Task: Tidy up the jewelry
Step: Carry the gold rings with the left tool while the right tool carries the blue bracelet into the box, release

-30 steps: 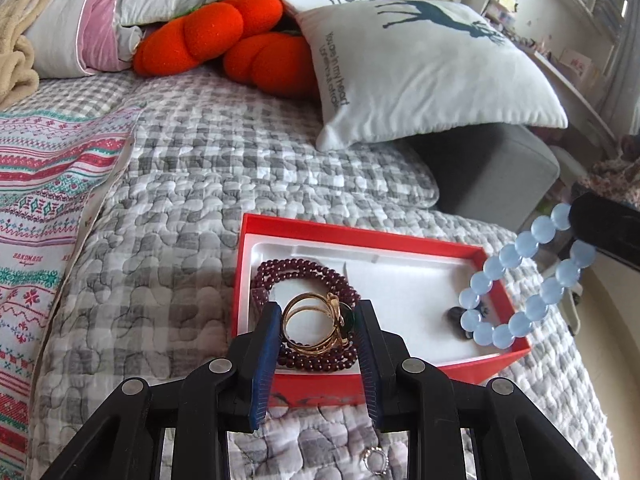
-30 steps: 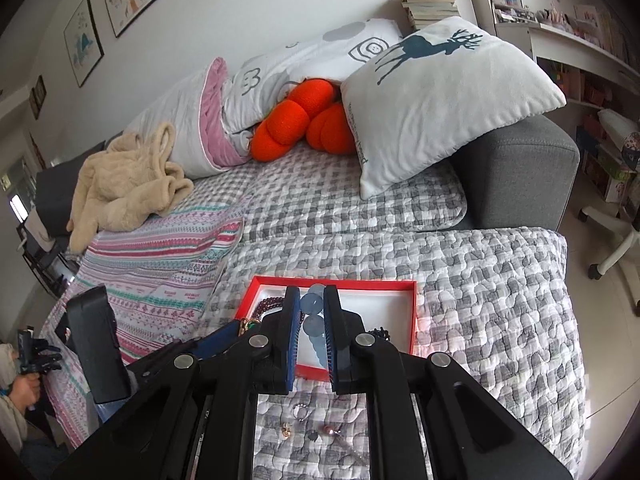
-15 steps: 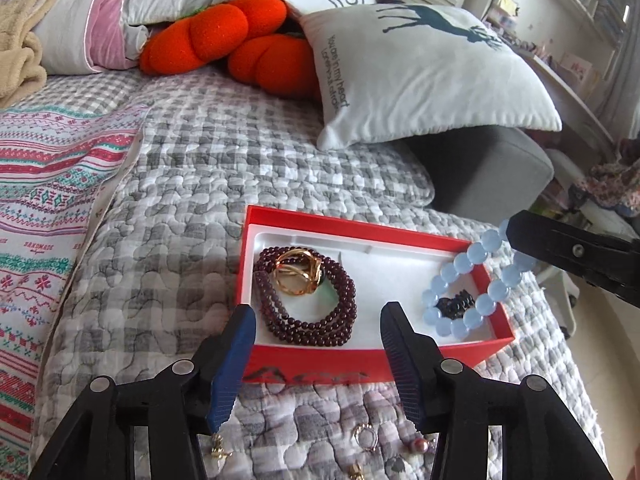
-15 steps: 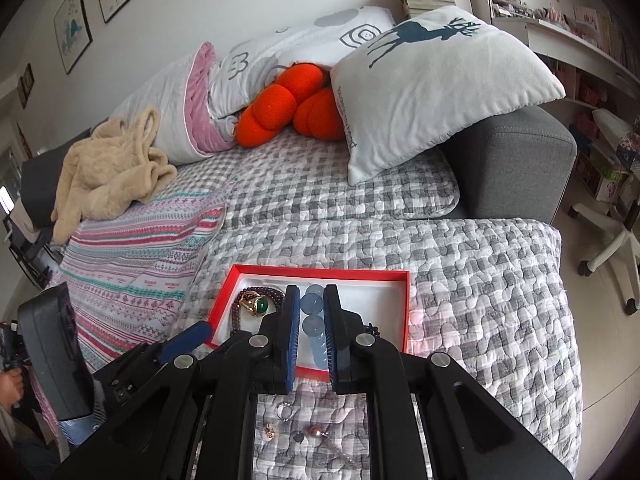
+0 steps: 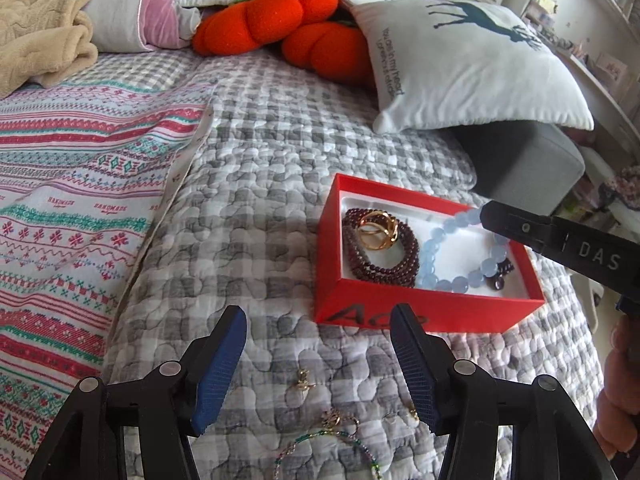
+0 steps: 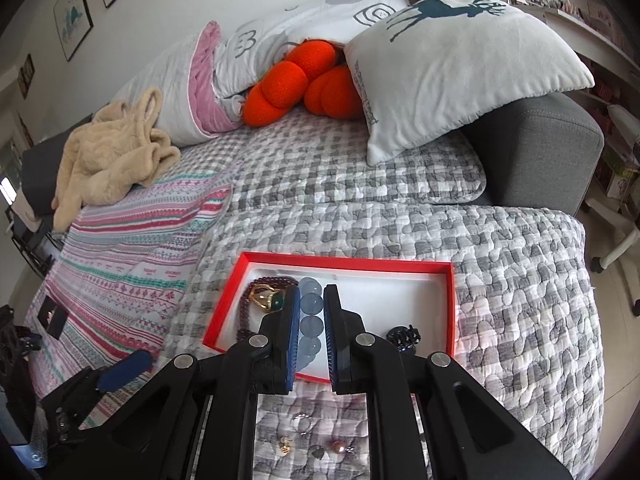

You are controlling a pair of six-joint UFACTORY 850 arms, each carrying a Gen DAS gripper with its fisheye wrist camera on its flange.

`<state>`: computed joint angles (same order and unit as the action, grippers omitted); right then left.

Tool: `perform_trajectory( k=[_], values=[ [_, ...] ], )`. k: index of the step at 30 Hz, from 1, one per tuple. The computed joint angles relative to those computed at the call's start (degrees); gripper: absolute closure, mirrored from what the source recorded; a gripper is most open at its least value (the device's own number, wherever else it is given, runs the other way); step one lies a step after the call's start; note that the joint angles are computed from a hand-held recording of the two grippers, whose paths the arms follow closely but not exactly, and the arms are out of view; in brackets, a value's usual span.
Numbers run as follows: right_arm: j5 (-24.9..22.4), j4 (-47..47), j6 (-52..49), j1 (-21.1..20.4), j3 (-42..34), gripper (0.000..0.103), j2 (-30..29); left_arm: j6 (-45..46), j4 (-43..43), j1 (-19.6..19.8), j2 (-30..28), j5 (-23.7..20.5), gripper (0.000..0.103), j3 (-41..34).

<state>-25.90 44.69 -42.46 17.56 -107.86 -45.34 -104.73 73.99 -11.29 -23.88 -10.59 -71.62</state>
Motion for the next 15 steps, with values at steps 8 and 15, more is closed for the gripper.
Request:
perform_trajectory(
  k=[8, 15],
  values=[
    [0.26, -8.87, 8.09, -0.77, -3.63, 0.090, -3.39, 13.59, -13.05, 0.26, -0.12, -1.74, 0.040, -0.23],
    [-1.08, -4.76, 3.18, -1.52, -1.59, 0.062, -1.47, 15.57, -16.39, -0.18, 0.12, -3.25, 0.040, -0.41]
  ],
)
